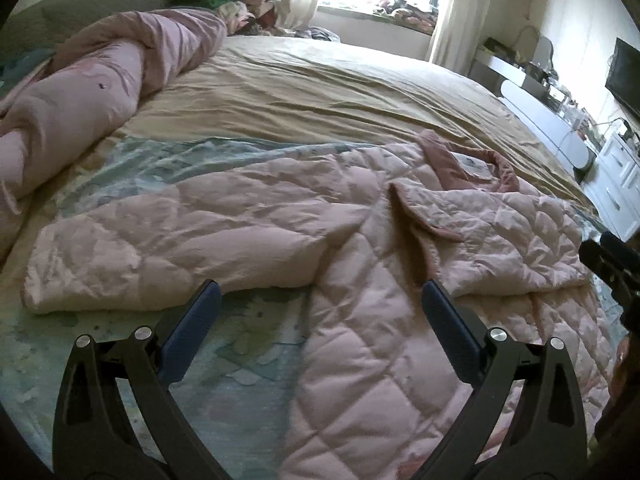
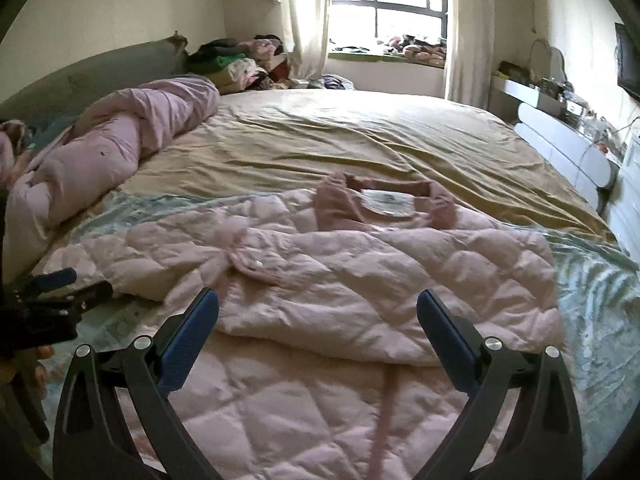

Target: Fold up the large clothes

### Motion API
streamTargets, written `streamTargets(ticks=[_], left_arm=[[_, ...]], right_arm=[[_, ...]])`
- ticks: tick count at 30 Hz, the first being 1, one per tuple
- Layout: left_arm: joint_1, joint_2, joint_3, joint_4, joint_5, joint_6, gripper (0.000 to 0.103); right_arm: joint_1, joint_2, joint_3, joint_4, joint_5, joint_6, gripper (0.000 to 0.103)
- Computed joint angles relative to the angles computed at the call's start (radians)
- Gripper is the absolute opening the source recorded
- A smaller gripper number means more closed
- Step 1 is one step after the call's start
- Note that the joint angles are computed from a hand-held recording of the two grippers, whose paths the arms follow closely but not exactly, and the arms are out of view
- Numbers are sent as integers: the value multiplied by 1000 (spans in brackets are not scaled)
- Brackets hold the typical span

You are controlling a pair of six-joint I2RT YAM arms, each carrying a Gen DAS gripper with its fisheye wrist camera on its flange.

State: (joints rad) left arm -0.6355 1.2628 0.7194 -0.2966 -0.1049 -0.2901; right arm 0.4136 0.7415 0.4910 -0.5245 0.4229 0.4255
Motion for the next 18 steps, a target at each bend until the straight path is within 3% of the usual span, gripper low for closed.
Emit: streamTargets(ticks=[18], left_arm=[[321,-116,-89,-8,131,120,94]], right_arm=[[251,385,161,192,64,70,99]])
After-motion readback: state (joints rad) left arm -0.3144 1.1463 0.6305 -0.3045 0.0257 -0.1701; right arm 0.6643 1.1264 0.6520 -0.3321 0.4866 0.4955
